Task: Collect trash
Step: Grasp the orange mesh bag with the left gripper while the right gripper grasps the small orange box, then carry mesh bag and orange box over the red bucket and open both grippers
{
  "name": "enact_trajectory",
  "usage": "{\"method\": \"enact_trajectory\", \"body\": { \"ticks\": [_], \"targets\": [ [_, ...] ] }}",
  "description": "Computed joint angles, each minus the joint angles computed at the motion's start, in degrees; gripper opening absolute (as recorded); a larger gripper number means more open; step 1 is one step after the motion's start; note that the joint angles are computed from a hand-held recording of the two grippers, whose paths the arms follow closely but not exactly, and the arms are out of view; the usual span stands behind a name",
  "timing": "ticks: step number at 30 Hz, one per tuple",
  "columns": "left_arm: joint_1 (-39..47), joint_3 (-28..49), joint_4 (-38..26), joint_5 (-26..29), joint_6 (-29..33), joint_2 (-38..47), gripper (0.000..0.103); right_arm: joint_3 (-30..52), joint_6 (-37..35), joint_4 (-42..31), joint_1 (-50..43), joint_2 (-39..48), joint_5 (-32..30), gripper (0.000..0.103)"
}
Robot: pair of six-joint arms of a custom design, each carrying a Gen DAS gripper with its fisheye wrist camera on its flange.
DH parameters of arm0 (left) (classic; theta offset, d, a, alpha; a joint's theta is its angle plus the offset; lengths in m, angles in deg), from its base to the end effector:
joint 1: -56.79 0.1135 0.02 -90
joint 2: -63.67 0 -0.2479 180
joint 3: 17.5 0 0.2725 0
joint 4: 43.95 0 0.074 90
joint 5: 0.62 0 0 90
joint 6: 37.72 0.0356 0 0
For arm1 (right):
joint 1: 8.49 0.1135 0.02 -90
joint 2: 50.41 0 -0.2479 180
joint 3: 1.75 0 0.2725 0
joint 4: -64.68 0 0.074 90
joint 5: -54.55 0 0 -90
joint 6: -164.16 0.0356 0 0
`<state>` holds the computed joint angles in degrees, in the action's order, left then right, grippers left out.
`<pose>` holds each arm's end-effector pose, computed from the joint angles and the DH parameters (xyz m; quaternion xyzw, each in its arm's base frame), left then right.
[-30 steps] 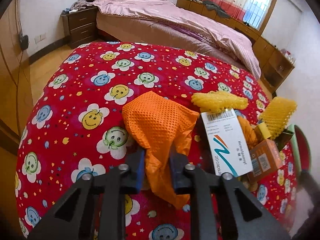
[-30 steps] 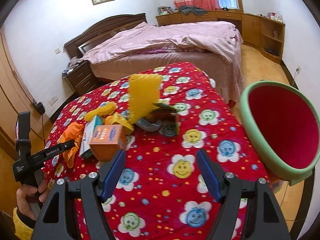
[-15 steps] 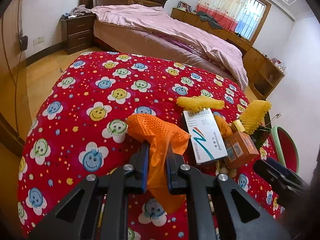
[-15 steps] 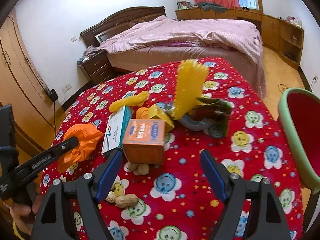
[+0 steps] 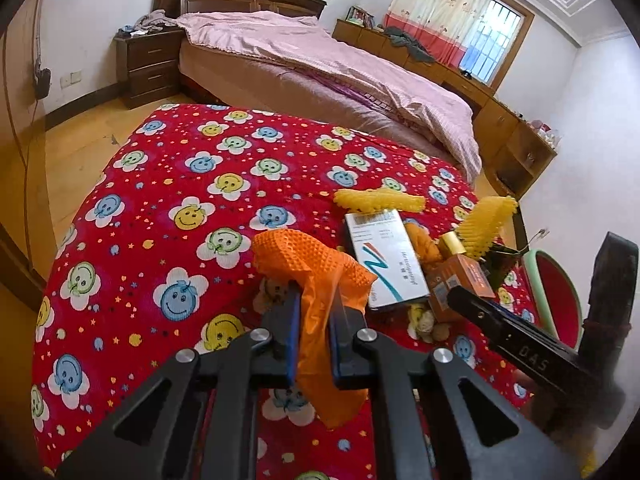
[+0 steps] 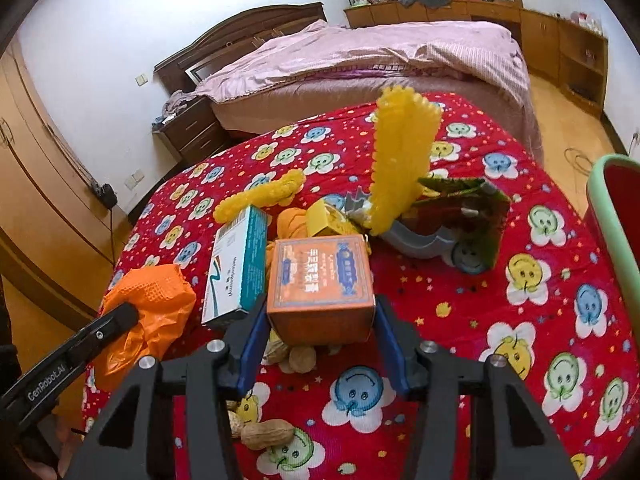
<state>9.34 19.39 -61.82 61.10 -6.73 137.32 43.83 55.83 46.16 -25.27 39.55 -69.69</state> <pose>0.1676 -0.1577 0.1024 -0.1669 0.9117 -0.0966 0.3628 0.2563 -0.0564 0.0787 -0.0815 0.9281 0.2053 0.2998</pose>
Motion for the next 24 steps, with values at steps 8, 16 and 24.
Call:
{"method": "enact_trajectory", "body": {
  "ticks": [8,16,24],
  "targets": [
    [-4.67,1.88,-3.21,-3.08,-0.93,-2.27,0.011,-1.93,-5.20,-5.51,-6.24,-5.58,-4.30,0.053],
    [-8.82,6.28,-4.76,-4.09,0.20,-1.05,0.011,-0.88,-14.31,-15.80,-16.37,-11.42,-7.65,0.053],
    [-10.86,13.70,-4.28,-2.91,4.36,4.69,0.011,3.70,-22.65,-23.27,-27.56,-11.98,-10.15,0.053]
  ]
}}
